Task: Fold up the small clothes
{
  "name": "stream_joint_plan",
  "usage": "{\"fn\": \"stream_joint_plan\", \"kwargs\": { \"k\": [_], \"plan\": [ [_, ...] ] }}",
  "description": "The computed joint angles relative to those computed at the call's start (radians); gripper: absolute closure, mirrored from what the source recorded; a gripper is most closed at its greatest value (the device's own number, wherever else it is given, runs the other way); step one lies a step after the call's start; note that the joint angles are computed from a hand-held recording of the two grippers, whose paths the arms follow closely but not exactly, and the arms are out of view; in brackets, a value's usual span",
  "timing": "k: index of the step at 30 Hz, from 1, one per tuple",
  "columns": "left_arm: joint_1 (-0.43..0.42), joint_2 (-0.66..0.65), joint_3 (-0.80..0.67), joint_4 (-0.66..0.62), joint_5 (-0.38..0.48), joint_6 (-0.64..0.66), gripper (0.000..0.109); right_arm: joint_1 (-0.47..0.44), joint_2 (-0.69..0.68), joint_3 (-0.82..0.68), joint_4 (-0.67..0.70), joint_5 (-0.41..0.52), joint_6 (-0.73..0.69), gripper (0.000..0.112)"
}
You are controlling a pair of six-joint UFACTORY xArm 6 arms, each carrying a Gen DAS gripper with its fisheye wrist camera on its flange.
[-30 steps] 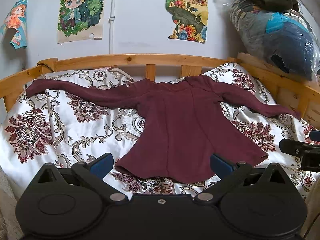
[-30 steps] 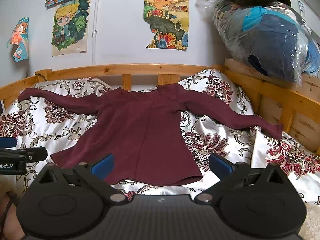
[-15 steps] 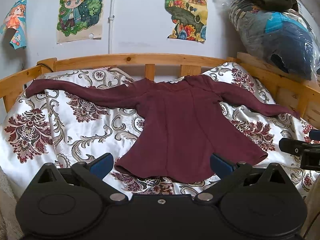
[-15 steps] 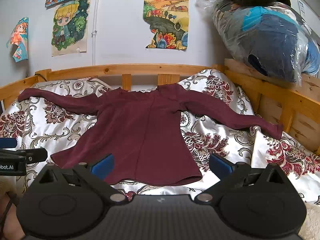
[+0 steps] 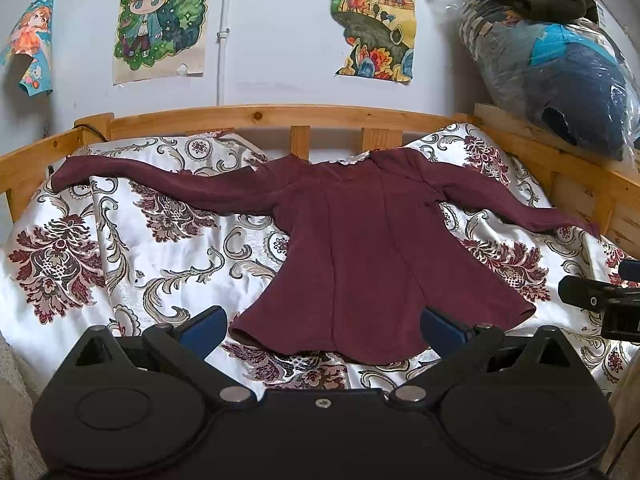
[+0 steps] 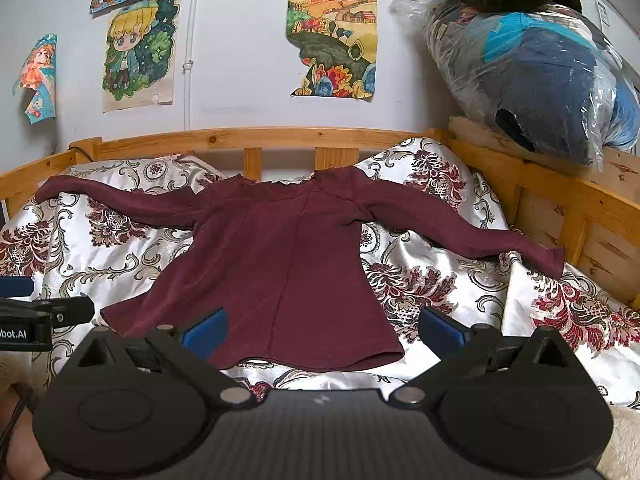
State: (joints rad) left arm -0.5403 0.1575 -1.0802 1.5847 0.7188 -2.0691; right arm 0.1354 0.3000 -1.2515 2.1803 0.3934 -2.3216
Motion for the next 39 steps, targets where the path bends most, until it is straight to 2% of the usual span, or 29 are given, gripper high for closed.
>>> {"fn": "stream_joint_plan", "kwargs": {
  "k": [28,30,33,36,39],
  "plan": [
    [0.005,0.003,0.004,-0.001,-0.007,-0.002,0.006,-0.004,0.001,0.001,-0.031,0.005,0.05,0.009],
    [0.009,0.007,-0.009,-0.028,-0.016,0.032,0.006,-0.006,0.003,-0.005,-0.078,0.002,0.11,0.009],
    [0.024,0.019,-0.049,-0.077,-0.03,0.11,0.006,-0.014,0.027,-0.045,-0.245,-0.011,0.347,0.009],
    [0.055,0.036,-0.104,-0.114,-0.075,0.193,0.006,-0.057,0.066,-0.094,-0.404,0.057,0.635,0.009],
    [0.103,0.065,-0.177,-0.135,-0.152,0.281,0.006,-0.095,0.128,-0.175,-0.457,0.09,0.83,0.009]
  ]
}}
